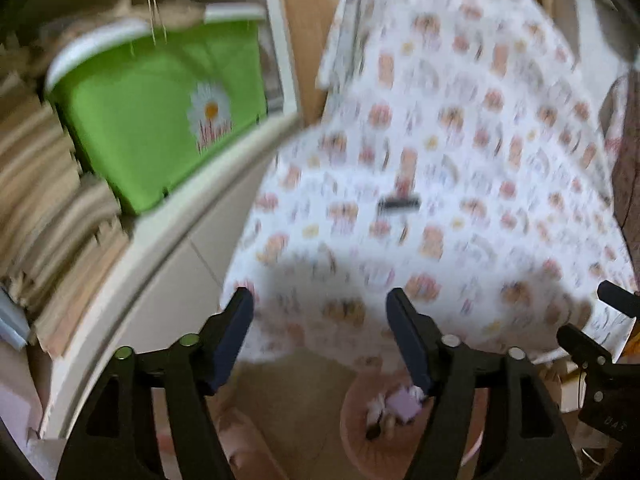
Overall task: Collect trash
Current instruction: 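Raise both open tools back over the table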
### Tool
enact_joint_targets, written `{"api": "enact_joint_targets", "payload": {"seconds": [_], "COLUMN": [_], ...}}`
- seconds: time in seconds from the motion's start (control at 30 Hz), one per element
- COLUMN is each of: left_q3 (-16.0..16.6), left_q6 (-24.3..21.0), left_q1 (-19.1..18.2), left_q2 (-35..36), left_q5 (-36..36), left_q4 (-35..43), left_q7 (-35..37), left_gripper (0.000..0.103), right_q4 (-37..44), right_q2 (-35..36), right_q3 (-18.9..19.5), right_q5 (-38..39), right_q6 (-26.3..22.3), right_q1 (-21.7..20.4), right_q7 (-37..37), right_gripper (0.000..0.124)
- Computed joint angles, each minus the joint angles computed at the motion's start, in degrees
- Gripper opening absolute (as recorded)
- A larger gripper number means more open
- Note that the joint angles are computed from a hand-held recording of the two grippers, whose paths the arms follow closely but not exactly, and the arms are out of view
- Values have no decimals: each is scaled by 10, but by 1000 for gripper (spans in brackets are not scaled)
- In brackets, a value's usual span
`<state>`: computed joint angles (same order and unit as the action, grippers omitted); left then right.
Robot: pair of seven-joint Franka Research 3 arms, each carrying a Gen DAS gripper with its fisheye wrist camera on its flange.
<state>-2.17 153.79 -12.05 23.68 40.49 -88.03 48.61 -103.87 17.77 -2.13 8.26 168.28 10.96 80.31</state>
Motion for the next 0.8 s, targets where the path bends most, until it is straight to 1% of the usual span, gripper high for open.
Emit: {"api": "enact_joint_targets", "payload": {"seconds": [0.07,0.13,0.2,0.23,0.37,0.4,0.5,0.6,0.67,0.73,0.8], "left_q3": [21,28,23,22,20,20,20,24,32,39,53], "left_q6": [29,36,41,38,30,28,27,24,24,25,28], "left_q1": [-15,-21,-17,-17,-16,-16,-18,-24,-32,-39,-50], "left_q2": [-10,-10,-10,-8,-1,0,4,9,12,12,11], "left_q5": [47,72,77,78,77,77,79,88,106,127,167], "left_q4": [-11,-6,-5,0,12,15,19,27,32,34,35], "left_q7": [-39,-63,-66,-70,-77,-79,-87,-97,-115,-136,-180], "left_gripper": [77,77,81,82,92,95,98,102,102,102,102], "right_q4": [-9,-13,-14,-13,-7,-5,-2,3,7,6,6], "right_q2": [-8,-13,-17,-16,-10,-8,-9,-7,-6,-6,-7], "right_q3": [-9,-14,-22,-39,-108,-115,-116,-103,-100,-106,-112], "right_q5": [-9,-11,-14,-26,-88,-98,-114,-113,-114,-121,-127], "right_q6": [24,37,46,53,74,77,82,82,78,81,85], "right_q1": [7,8,12,24,71,75,73,61,59,65,69], "right_q7": [7,14,30,54,143,155,167,166,167,175,182], "right_gripper": [82,84,85,85,88,88,89,89,89,89,89]}}
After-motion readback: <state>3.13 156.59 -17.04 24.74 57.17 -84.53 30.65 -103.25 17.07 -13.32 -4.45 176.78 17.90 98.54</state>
